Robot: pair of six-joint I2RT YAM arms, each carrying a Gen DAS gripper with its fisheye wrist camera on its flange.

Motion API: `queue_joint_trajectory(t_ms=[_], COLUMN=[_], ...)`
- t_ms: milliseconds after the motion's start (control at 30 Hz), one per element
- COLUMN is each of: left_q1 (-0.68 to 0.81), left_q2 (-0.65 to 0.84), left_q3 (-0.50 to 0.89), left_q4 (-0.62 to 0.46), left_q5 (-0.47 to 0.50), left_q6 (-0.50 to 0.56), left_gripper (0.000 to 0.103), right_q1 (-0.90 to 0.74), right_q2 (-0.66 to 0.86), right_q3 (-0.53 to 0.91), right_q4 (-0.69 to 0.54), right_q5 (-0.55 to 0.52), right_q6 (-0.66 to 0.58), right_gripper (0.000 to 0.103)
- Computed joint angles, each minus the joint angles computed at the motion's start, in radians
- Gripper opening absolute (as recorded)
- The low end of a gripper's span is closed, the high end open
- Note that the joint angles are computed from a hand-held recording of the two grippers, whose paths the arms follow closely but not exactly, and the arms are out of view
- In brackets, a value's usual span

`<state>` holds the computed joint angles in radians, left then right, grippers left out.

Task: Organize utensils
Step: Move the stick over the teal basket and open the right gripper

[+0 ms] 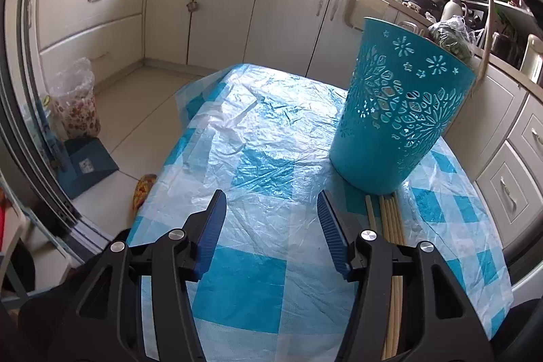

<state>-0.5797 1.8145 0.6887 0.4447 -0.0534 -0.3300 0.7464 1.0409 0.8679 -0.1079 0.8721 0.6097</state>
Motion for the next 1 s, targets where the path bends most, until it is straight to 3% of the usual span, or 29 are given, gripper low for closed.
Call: queue_joint_trajectory(t_ms=[233,600,833,1000], left_q1=[0.007,0.006,0.005,0.004], left_q2=[0.006,0.005,0.006,0.005], left_q3=[-0.004,0.001,-0.002,-0.005], left_q4=[0.018,0.010,0.014,0.017], left_q5=[0.026,0.025,0.026,0.028], left_q6=[-0.015,-0.011,-0.008,-0.011], left_gripper=[0.053,0.053,0.053,0.053], right_q1=[-0.045,0.011,0.003,-0.016], right_q2=[0.086,0.102,0.112,0.165], right_q3=[0.013,-0.034,0.009,-0.021], right_q4=[0.075,0.136,0.314,0.223], right_q5=[-0.052,0.170,0.188,0.153], right_q6=[-0.052,-0.102,-0.296,-0.180], right_gripper=[0.005,0.006,0.005,0.005])
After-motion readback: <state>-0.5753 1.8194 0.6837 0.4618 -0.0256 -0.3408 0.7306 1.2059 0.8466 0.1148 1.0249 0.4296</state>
